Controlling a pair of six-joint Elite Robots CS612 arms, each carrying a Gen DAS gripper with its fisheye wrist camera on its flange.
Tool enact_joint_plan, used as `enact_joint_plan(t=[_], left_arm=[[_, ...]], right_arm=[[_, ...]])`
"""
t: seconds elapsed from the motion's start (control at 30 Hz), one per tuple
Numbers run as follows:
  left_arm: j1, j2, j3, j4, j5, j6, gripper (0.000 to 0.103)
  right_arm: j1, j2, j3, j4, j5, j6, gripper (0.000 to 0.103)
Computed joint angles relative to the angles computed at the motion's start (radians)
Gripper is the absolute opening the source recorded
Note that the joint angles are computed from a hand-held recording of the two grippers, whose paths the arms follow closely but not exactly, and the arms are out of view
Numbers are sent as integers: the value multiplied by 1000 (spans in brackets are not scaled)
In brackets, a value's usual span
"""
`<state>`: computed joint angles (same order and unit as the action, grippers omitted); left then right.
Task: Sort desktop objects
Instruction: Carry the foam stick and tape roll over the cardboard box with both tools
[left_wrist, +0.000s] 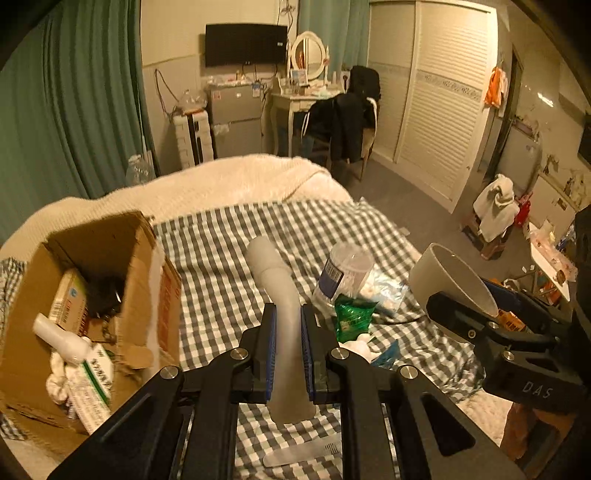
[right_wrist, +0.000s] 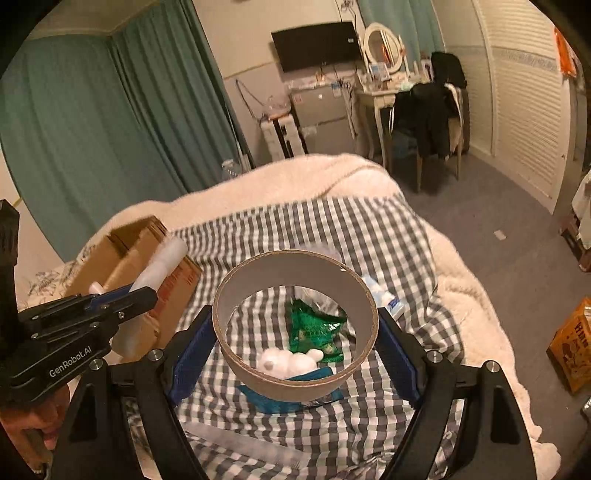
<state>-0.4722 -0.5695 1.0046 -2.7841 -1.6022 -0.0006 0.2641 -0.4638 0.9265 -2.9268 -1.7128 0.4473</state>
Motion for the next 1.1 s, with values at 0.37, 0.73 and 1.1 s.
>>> enact_joint_plan(t=[0.37, 0.73, 1.1], left_arm=[[10, -89, 114, -142, -19, 7, 12], [36, -154, 193, -272, -26, 14, 12], [60, -191, 249, -356, -14, 36, 12]], right_arm=[[40, -61, 45, -105, -98, -61, 83], [79, -63, -9, -133, -164, -94, 83], [112, -28, -99, -116, -180, -120, 83]])
